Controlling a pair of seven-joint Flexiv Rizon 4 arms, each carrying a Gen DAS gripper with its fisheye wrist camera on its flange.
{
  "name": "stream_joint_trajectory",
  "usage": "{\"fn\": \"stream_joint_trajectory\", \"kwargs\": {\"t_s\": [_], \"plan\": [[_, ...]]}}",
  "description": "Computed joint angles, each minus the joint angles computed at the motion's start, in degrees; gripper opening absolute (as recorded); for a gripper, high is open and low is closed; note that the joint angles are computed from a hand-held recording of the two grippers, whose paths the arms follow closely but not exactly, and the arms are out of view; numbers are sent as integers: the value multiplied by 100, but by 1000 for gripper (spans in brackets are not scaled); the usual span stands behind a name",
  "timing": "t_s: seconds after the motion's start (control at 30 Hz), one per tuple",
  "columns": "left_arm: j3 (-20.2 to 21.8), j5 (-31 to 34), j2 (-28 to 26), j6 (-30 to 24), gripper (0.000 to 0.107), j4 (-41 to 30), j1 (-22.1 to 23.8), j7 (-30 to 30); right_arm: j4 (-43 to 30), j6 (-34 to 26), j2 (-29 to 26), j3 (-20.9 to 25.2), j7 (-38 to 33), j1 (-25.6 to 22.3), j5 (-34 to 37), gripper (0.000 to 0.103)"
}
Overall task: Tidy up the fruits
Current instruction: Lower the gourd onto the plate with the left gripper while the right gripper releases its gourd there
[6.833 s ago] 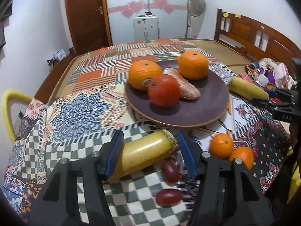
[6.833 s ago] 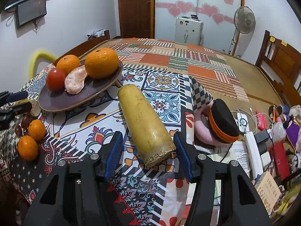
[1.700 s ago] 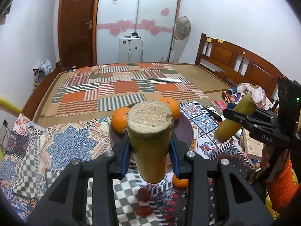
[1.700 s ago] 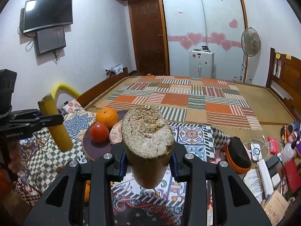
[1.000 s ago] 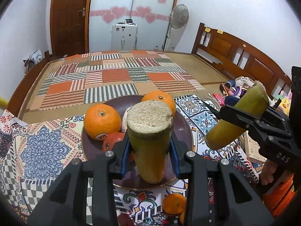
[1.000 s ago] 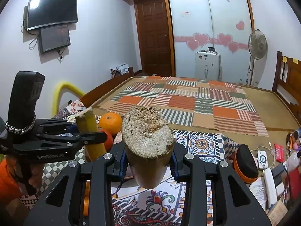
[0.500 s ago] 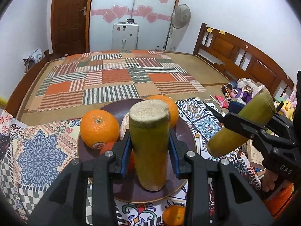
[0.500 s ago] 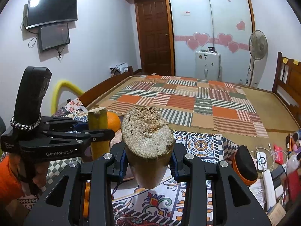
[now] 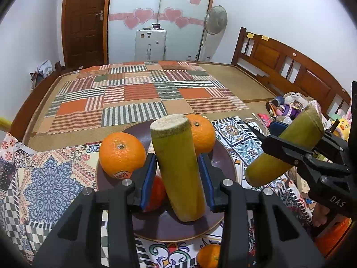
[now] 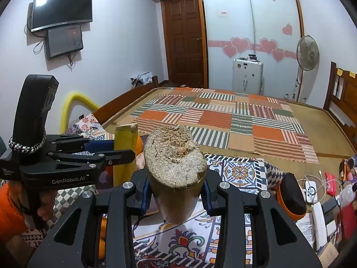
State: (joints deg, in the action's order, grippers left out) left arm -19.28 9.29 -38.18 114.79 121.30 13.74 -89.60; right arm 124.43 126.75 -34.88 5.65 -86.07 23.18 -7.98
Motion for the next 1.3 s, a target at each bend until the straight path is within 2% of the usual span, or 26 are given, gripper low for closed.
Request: {"fn": "stream_joint_trajectory", "kwargs": {"t_s": [0.13,0.3,0.5,0.93,1.0,1.2,1.3], "plan": [[-16,97,50,154,43,95,40,-34,-111,-146,-60,31,56,-61,-126,33],[256,145,156,442,43,237,-138,-83,-286,-482,-116,-9,90,-41,-256,33],[722,113,259,738,43,445,-441,0,-480,-825,-145,-468,-232,530,122,33],[870,262,236,1005,43,695,-258,-79,-784,-1316,-223,-1108,-687,1307,649,33],[854,289,229,1014,43,716,-205,-122,-825,-1452,-209,-908,-659,1112,485,35],[901,330,202,1094,43,775,-187,-144,-794,-1422,-192,-1029,-649,1278,542,36],[926,326,215,1110,43,791,-209,-139,-801,-1443,-165,-810,-604,1075,415,37]]}}
